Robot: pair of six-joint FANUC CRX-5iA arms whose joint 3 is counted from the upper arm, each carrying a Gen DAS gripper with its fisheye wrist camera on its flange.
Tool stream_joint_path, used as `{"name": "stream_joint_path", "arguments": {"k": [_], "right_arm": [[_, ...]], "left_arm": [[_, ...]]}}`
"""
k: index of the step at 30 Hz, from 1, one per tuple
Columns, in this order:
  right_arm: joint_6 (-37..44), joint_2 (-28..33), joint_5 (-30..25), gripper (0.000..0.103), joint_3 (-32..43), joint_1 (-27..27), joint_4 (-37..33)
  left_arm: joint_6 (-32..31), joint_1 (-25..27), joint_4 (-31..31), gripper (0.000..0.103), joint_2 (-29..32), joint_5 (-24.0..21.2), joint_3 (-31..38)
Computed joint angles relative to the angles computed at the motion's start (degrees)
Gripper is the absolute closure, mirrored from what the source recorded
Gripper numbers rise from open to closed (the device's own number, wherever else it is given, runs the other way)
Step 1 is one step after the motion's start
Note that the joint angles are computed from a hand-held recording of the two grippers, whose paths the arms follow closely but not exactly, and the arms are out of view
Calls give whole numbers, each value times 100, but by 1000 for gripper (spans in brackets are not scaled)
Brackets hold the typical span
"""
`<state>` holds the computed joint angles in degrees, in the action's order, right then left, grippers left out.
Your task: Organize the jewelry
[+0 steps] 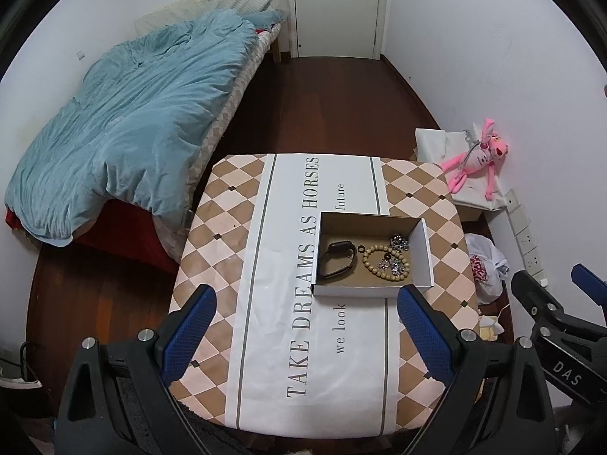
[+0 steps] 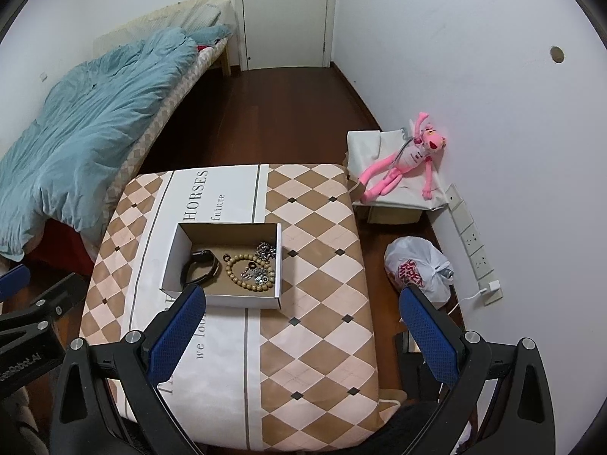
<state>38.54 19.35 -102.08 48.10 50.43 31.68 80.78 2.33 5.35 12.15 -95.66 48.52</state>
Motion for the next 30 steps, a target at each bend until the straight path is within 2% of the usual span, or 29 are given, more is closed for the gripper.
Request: {"name": "stream_joint_path", "arguments": {"k": [10, 30], "right_arm": [[322, 352, -255, 0, 630, -47, 75], [434, 397, -273, 0, 768, -82, 52]], "left_arm": [[-2, 22, 25, 6, 166, -130, 288], [10, 31, 79, 6, 212, -123, 337]]}}
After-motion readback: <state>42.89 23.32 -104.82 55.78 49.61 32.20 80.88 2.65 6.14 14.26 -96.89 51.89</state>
